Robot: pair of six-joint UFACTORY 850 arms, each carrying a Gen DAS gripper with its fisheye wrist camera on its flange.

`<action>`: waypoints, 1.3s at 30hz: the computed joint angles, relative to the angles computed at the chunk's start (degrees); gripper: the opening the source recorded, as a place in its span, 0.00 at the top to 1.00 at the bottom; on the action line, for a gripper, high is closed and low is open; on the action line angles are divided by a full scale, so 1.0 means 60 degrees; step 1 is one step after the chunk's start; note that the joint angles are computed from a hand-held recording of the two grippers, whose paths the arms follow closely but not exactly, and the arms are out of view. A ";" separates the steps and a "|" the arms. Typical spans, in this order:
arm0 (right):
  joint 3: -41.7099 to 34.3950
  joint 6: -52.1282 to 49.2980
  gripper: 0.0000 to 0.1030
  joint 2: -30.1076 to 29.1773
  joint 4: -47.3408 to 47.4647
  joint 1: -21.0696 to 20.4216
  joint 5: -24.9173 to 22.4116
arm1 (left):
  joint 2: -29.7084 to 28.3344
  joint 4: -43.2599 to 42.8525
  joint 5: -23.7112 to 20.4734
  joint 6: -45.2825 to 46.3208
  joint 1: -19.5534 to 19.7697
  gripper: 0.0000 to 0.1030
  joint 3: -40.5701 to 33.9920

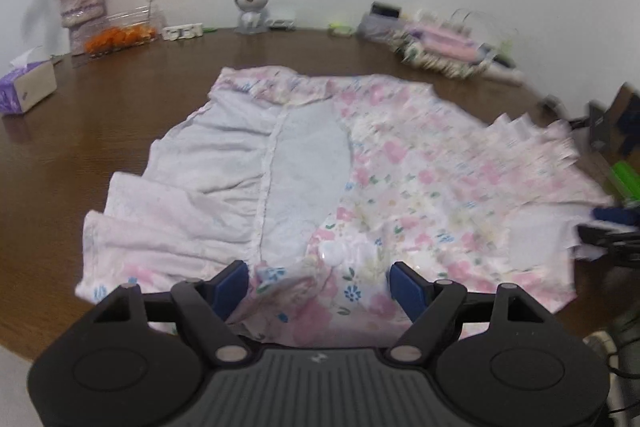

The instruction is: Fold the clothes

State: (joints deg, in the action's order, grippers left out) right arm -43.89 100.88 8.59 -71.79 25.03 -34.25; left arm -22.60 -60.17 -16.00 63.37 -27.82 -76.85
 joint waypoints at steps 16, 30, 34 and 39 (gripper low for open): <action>-0.7764 -0.9307 0.41 -0.5884 0.7348 -0.1704 0.2530 | -0.0200 -0.3638 -0.1413 0.3077 0.0381 0.70 0.0214; -1.0355 -1.0464 0.89 -0.7921 0.8983 -0.1932 0.1293 | 0.0221 -0.4035 -0.1529 0.4091 0.0423 0.92 0.0854; -0.8436 -0.9684 0.54 -0.6574 0.8076 -0.1809 0.2766 | 0.0407 -0.4703 -0.1466 0.4372 0.0390 0.76 0.1030; -0.4829 -0.4731 0.26 -0.3519 0.3183 -0.1482 0.4315 | 0.0703 -0.6259 -0.1433 0.5317 0.0359 0.57 0.1225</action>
State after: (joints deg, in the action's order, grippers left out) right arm -72.86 72.50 -12.53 -52.69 16.14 -8.36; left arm -18.38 -97.72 -24.59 95.27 -25.66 -69.50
